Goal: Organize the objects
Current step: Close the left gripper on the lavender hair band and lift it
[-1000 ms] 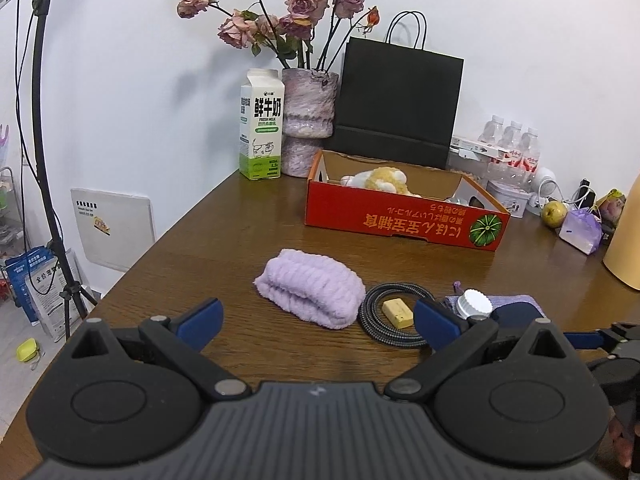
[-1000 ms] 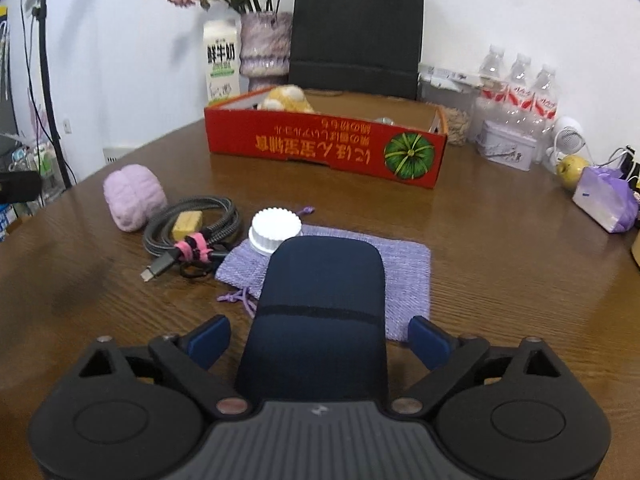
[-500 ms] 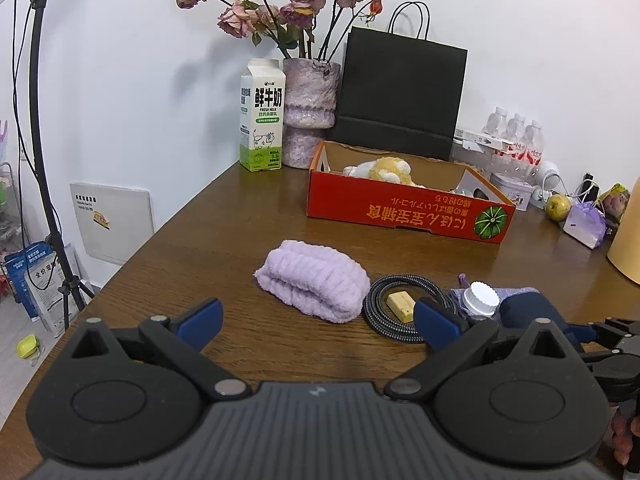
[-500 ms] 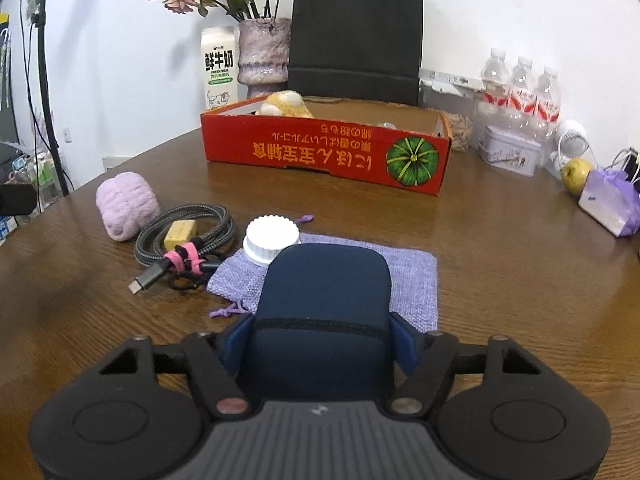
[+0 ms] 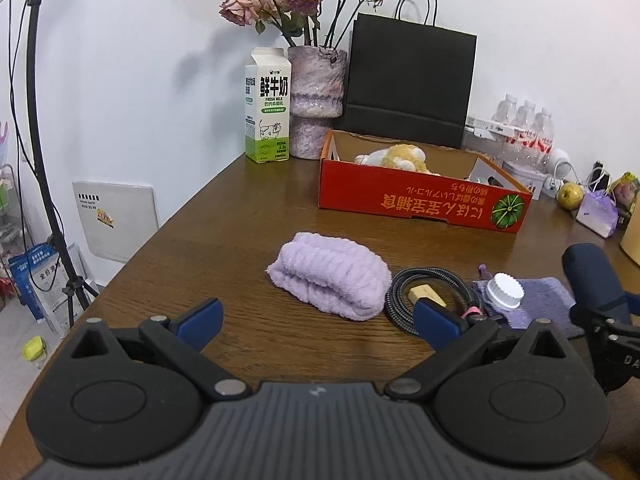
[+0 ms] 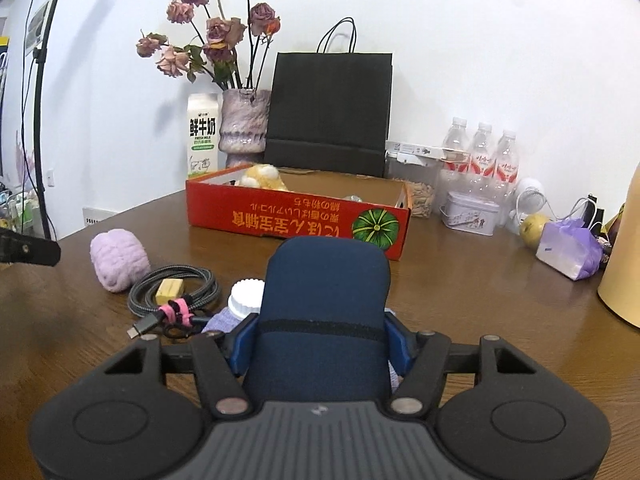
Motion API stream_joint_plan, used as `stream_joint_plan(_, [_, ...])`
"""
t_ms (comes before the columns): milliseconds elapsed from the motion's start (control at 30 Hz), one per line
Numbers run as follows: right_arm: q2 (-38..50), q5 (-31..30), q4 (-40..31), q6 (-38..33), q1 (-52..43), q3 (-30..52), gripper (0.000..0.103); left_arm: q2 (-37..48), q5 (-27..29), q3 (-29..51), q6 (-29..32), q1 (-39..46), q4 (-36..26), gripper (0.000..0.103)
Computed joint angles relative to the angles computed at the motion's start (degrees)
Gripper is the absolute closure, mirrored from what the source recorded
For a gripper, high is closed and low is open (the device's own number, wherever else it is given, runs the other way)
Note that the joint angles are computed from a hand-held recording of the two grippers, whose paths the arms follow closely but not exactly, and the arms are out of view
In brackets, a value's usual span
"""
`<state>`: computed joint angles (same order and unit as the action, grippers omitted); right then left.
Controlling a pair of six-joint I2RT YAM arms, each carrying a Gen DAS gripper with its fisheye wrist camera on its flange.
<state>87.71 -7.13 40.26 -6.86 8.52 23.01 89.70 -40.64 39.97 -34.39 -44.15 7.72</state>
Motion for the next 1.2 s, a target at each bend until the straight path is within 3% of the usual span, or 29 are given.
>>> stream_joint_plan(233, [0.67,-0.52,-0.89,1.12,-0.71,0.77,0.04,1.34,3.58,1.07,4.22,3.8,2.96,0.0])
stream_joint_plan(367, [0.71,-0.09,-0.73,1.41,-0.59,0.67,0.04,4.99,8.05,4.94,10.24,7.24,4.48,0.0])
stream_joint_plan(500, [0.79,0.1,-1.22,2.06,-0.77,0.89,0.04,10.2,11.93,10.79,14.47,11.07,1.97,0.0])
stream_joint_plan(767, [1.66,-0.14,-3.57,2.96,-1.4,2.56,0.04,16.46,26.44,14.12,17.65,19.05,5.09,0.0])
stream_joint_plan(933, [2.0,0.32,-4.55,3.11,-1.41,3.17,0.04,19.79,35.09,15.48,15.9,22.86,6.65,0.0])
stream_joint_plan(1067, [2.36,0.48,-5.48,3.19,-1.49,3.9,0.04,19.76,34.49,14.54,15.86,22.54,8.48,0.0])
stream_joint_plan(1200, [2.76,0.69,-6.03,3.21,-1.39,4.44,0.04,18.81,34.05,13.02,15.36,21.55,10.02,0.017])
